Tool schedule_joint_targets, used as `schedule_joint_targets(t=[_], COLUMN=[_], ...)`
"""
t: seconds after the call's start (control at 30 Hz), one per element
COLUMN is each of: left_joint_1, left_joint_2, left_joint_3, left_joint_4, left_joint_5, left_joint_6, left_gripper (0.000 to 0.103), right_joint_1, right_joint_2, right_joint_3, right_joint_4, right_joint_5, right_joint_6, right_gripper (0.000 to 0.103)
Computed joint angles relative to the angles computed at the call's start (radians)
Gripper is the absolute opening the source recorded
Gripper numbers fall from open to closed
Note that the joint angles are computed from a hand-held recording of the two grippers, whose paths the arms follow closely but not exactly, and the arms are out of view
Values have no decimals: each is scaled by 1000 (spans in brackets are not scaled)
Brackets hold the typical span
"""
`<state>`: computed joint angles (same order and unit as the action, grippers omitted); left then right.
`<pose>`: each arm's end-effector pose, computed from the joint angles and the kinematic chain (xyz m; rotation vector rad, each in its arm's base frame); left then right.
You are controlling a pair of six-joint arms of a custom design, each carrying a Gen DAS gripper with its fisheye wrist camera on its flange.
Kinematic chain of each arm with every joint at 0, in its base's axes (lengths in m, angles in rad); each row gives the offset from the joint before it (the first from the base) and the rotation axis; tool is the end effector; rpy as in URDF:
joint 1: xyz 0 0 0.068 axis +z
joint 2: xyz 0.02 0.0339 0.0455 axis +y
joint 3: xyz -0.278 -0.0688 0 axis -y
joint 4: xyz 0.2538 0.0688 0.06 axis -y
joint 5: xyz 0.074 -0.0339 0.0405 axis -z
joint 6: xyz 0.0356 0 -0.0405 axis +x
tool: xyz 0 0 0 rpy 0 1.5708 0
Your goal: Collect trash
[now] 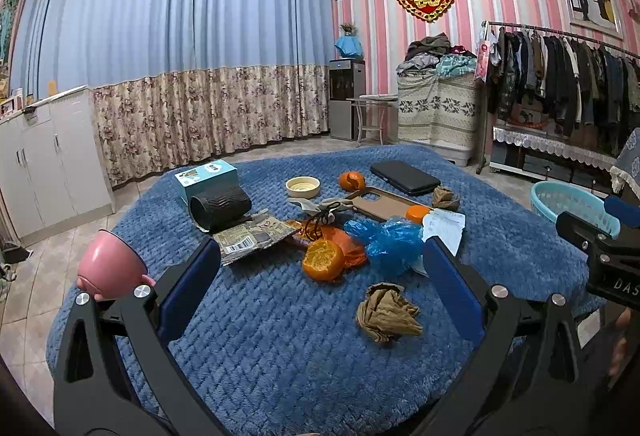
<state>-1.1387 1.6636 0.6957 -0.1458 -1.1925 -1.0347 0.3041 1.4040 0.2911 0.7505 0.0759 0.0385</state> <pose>0.1463 -0.2382 0.1371 -0.1998 1.9036 0.2079 0.2319 0.0700 0.1477 -0.2059 1.9242 0.1553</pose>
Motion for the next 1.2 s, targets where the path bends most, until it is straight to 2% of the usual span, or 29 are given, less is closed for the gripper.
schedule_joint_targets(t=[0.17, 0.3, 0.5, 0.6, 0.7, 0.8, 0.9, 0.97, 1.07, 1.2], left_joint_1=[17, 53, 132, 165, 187, 199, 213, 221, 229, 218], left_joint_2=[10, 17, 66, 131, 195, 227, 221, 209, 193, 146], left_joint_3=[-4, -16, -38, -10, 28, 42, 22, 6, -17, -34], left_joint_4=[32, 97, 296, 352, 358, 369, 408, 423, 441, 418], left_joint_5=[26, 84, 227, 317, 371, 394, 434, 473, 510, 476], left_joint_6=[26, 88, 241, 308, 327, 338, 359, 371, 386, 403], left_gripper=[98, 98, 98, 98, 98, 97, 82, 60, 49, 41], right_joint_1=[-4, 0, -28, -40, -67, -70, -57, -56, -21, 5], right_joint_2=[2, 8, 63, 82, 113, 137, 153, 161, 178, 205], right_joint_3=[0, 1, 34, 40, 57, 99, 120, 118, 137, 189], right_joint_4=[4, 10, 0, 12, 8, -69, -106, -92, -109, -163], right_joint_5=[0, 26, 26, 29, -3, -5, 29, 13, 62, 25], right_joint_6=[0, 12, 40, 53, 73, 85, 92, 96, 85, 76], right_gripper=[99, 99, 99, 99, 99, 99, 99, 99, 99, 99])
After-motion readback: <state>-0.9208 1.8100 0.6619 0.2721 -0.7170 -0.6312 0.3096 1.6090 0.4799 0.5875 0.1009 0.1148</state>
